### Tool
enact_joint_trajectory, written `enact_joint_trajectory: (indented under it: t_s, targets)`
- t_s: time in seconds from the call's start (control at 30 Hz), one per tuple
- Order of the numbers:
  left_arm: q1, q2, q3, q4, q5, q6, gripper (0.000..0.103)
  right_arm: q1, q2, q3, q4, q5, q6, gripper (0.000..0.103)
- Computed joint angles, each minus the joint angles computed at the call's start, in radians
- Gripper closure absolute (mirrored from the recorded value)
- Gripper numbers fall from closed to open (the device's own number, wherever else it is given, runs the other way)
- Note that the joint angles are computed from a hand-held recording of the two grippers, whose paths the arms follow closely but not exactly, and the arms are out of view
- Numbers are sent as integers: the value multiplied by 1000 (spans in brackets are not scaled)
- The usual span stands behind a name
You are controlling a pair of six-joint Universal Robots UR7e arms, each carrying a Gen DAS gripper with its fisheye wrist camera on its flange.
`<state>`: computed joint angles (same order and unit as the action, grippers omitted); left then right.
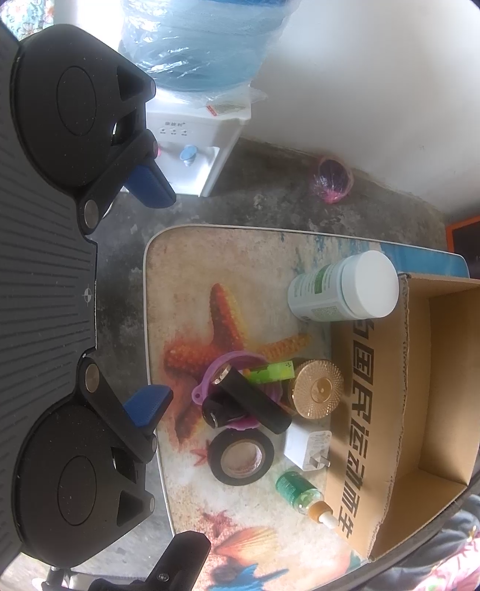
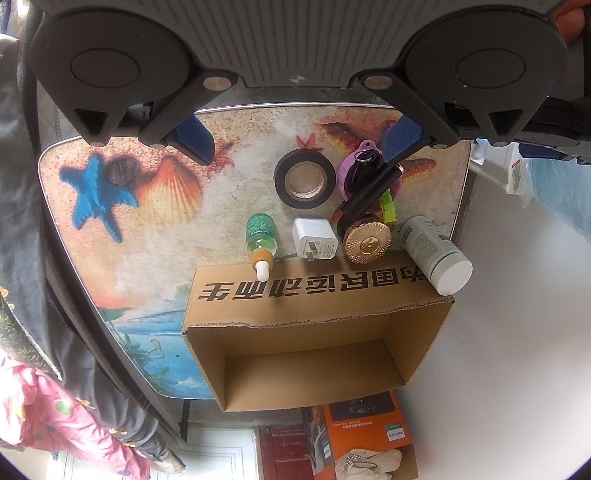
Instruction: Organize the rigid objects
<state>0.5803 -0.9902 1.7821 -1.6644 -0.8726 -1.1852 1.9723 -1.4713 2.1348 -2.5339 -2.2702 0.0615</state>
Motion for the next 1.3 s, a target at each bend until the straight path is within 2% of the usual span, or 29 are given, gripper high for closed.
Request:
enact_joint_trajectory:
  t_s: [0.5, 0.73, 0.83, 0.93, 1.07, 1.17, 1.23, 1.3]
  targets:
    - [15, 7, 8, -51, 20, 56, 1, -9, 20, -7, -24, -4, -2, 4]
    - [10, 0, 72, -226, 79, 189, 2, -33, 30, -4, -76, 35, 13, 4]
    - [19, -1, 109, -357, 69, 286, 4, -63, 26, -5, -89, 89, 41, 5]
    - [23, 4, 141, -482, 65, 373, 7, -109, 23, -4, -107, 187, 67, 9]
    - [33, 22, 141, -564, 60, 455, 11, -175, 46, -20, -101, 329, 101, 29]
    - [49, 36, 126, -574, 38, 478, 25, -209, 79, -39, -99, 398, 114, 35]
    - [60, 45, 115, -578, 26, 490, 36, -225, 102, -55, -96, 429, 113, 38]
    - [64, 53, 110, -585, 24, 501, 43, -238, 126, -72, -86, 448, 114, 39]
